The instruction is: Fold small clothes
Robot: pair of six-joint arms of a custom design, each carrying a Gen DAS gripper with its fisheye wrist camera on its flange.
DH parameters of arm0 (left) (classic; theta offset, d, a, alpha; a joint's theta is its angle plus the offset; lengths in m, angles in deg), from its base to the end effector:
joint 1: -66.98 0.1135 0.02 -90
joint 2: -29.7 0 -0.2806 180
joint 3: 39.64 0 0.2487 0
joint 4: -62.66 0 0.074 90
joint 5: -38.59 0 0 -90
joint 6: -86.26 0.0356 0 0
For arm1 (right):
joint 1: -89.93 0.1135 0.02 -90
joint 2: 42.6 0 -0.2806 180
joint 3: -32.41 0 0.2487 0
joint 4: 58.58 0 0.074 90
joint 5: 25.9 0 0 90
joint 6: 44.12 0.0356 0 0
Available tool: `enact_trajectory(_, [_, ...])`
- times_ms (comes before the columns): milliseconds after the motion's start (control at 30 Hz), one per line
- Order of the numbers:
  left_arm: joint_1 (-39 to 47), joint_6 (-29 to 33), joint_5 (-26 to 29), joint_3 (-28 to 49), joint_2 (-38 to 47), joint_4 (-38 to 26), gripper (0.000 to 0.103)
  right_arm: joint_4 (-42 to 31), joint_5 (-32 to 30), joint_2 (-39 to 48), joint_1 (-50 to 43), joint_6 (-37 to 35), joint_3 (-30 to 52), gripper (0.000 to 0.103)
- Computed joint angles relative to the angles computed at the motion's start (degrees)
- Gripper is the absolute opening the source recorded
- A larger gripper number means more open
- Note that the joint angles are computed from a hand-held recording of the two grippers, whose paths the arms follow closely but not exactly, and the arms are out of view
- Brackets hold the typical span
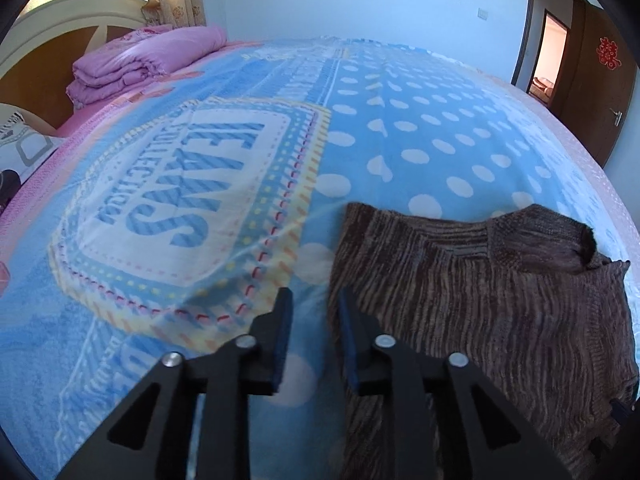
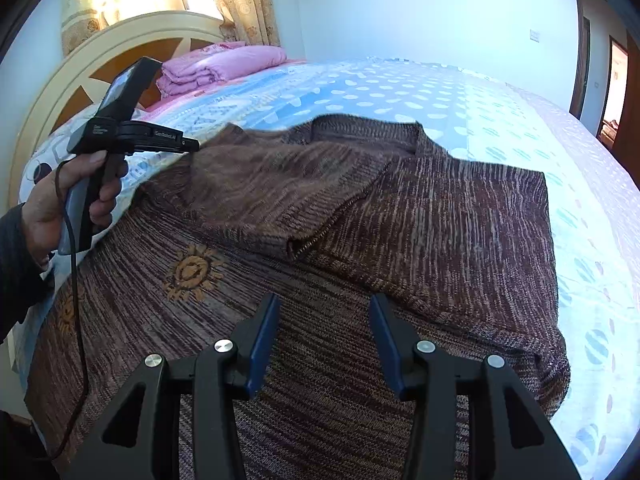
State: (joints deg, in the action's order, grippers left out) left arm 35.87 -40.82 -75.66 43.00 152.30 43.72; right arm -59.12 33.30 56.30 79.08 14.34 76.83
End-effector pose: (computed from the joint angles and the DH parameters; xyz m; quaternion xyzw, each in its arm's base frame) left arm 0.3644 -0.2028 0.0990 -0.1053 0.9377 0.0206 0.3305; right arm 0.2665 -0.0325 0.1026 -0.2436 0.8902 0.1314 0.3617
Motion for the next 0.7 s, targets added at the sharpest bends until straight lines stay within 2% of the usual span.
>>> enact_trajectory(100, [-2.7,1.4,-2.5,-5.3,-4.3,2.5,0.049,-1.7,-1.4,-3.3,1.3,0.7,-0.3,0.050])
enact_trajectory(133, [-3.8,2.2,-3.6,-6.9,-5.1,3.5,0.060,-2.3,-1.1,-4.2,2.7,1.1,0.1,0.052])
enact_trajectory(167, [-5.2,2.9,-5.6,-7.3,-5.0,2.2,0.062,-2.5,-0.3,-4.9,4.8,1.7,0.5,0.054])
enact_trajectory(233, [-6.2,3.0,-5.9,-7.5,-4.1,0.2,0.062,-1.6,1.2,-5.0,8.5,3.2,1.3,0.054])
enact_trajectory(300, [-6.6,1.8,-6.6,-7.5,-2.4,-2.9,0.062,-3.8,2.9,-1.6,12.5,4.7,4.9,0.055])
enact_trajectory(333, [-6.7,1.7,-7.2,-10.0,-3.2,0.0,0.064,-4.9,4.9,0.7,14.1,5.3,6.7,0.055])
enact_trajectory(400, [-6.2,0.7,-8.4,-11.9,-4.0,-0.5,0.064,-4.5,10.3,6.1,17.0,6.3,8.7,0.055])
enact_trajectory(433, [-5.8,-1.0,-8.8,-11.7,-4.0,-2.5,0.065,-1.8,11.4,5.8,17.5,5.8,7.1,0.055])
enact_trajectory(467, [-4.8,-1.3,-6.5,-13.6,-5.0,-0.9,0.065,-1.1,12.1,4.4,17.9,5.1,5.6,0.055])
enact_trajectory(533, [-3.9,-1.0,-4.9,-16.2,-7.1,1.5,0.064,-3.8,10.6,1.2,16.8,4.5,4.4,0.055])
enact_trajectory(600, [-4.7,-1.3,-7.5,-17.5,-9.2,2.2,0.062,-4.0,7.3,-1.7,14.6,3.8,3.0,0.055])
enact_trajectory(700, [-5.1,0.0,-7.8,-17.8,-11.4,5.3,0.062,-3.7,7.7,-4.2,13.8,3.5,2.8,0.055])
